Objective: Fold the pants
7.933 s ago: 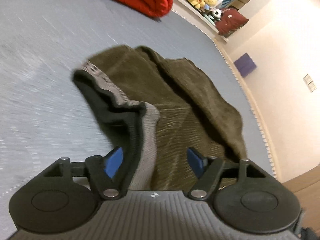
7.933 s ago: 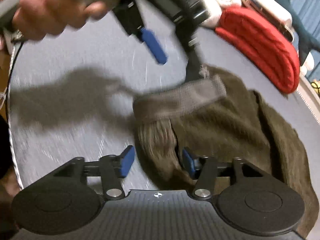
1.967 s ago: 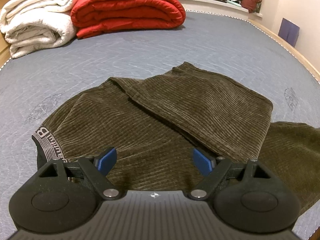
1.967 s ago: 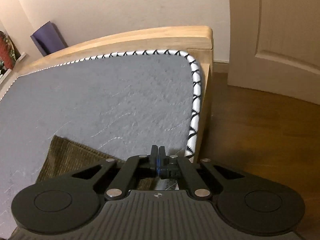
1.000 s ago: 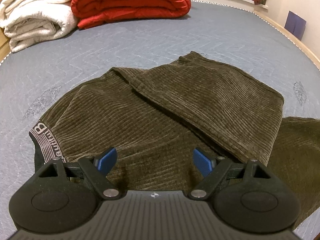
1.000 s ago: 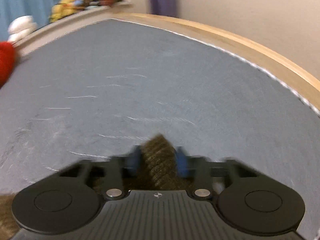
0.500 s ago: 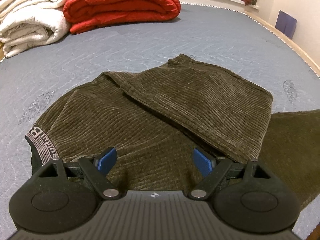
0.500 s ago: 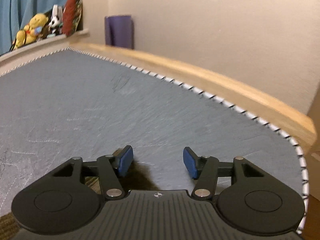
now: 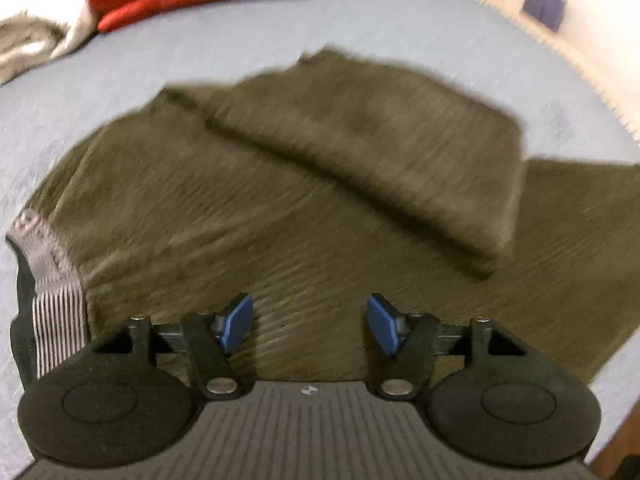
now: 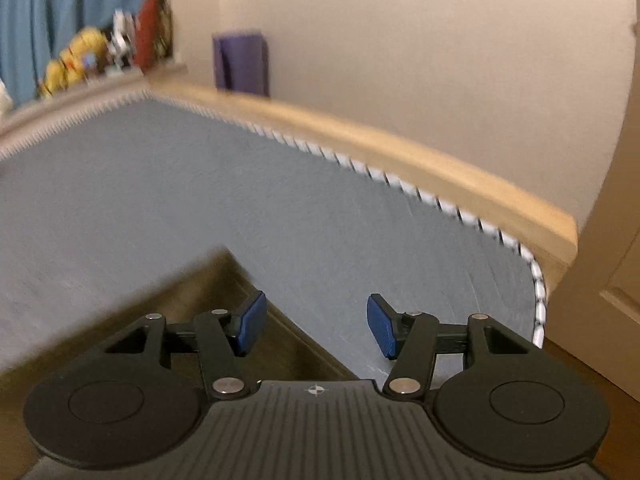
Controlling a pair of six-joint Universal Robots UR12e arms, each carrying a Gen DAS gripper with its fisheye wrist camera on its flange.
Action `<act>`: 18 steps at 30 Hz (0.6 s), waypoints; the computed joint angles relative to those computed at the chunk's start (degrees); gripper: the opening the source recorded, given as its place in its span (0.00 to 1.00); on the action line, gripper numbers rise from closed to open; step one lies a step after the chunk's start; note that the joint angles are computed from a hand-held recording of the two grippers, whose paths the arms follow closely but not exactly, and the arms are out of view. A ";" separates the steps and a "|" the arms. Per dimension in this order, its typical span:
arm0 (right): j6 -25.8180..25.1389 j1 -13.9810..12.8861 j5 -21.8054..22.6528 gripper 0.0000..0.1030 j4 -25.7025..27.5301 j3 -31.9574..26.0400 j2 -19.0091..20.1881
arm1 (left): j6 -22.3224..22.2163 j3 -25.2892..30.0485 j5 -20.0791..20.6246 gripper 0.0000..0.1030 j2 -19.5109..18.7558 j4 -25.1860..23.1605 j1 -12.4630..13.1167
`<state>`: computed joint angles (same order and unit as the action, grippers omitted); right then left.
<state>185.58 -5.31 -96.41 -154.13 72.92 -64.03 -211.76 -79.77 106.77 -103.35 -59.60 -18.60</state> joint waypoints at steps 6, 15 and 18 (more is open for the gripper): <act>0.04 2.58 5.71 0.56 -5.76 -1.85 -1.47 | -1.77 2.19 1.62 0.66 -0.67 4.71 -1.15; 0.15 9.05 26.09 0.54 -6.56 -5.12 -3.91 | -6.61 4.53 2.19 0.20 -1.84 10.44 -0.53; 0.33 10.80 33.35 0.49 -7.95 -4.61 -4.27 | -8.07 5.43 2.57 0.20 -2.15 10.63 -0.21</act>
